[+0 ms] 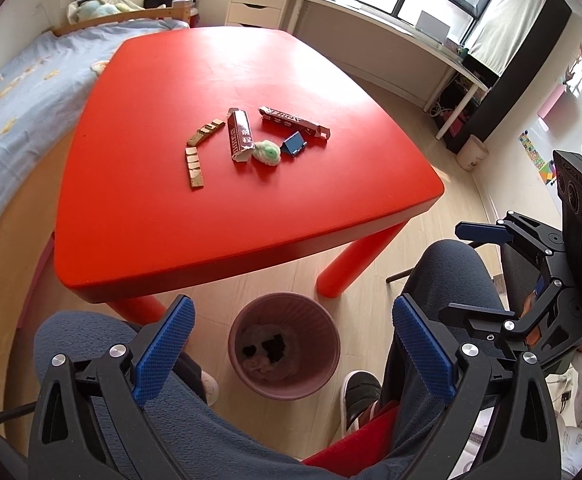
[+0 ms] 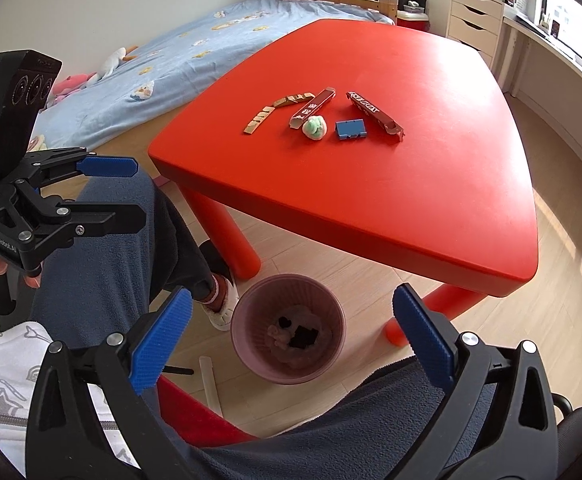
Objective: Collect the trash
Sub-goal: 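Move both grippers back over the table toward the red box and wooden blocks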
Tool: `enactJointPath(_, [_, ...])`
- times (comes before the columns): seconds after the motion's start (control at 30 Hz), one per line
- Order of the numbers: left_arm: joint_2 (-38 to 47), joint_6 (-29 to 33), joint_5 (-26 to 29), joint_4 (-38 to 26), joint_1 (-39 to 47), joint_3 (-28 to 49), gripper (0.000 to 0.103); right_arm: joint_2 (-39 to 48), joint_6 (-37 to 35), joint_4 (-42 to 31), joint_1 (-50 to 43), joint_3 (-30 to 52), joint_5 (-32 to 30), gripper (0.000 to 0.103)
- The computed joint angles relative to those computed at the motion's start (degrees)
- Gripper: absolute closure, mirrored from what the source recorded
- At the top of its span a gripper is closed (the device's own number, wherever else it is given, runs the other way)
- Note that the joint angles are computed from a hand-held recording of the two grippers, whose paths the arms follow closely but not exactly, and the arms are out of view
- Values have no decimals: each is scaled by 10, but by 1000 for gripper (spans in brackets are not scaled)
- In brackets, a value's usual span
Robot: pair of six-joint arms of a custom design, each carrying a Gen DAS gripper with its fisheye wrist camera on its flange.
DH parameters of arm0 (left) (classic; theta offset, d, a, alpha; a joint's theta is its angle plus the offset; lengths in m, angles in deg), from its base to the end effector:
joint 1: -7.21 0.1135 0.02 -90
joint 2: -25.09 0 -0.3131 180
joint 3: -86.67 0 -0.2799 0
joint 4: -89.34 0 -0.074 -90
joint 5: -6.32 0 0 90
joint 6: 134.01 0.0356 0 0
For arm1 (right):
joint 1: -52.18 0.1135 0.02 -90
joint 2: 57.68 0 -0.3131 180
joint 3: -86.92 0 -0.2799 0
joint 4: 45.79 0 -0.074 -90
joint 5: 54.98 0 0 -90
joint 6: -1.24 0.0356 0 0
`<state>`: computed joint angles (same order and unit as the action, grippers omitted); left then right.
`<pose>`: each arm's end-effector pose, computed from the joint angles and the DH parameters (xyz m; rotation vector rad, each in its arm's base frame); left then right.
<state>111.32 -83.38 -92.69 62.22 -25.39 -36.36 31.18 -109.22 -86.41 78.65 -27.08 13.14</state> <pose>0.2591 -0.1591 0.1982 -0.2122 2.5540 -0.2914 0.2801 0.1543 0.2220 -1.1658 2.3826 0.5442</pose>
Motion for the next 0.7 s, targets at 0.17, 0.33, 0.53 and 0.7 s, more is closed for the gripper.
enactJointPath(0.17, [-2,1,-1,-5,9,2,8,6,13,-13,-9,15,-11,4])
enactJointPath(0.33, [-4,8,-1,-10,23,8,8,9,15,-18,-15,34,-17,4])
enactJointPath(0.53, [-2,31,-9,-20,52,31,8,25,12,-24,-21,87,-27,4])
enactJointPath(0.7, [13,48,-13,-37,84,67,8,66,-3,-40,-18,162,-28,4])
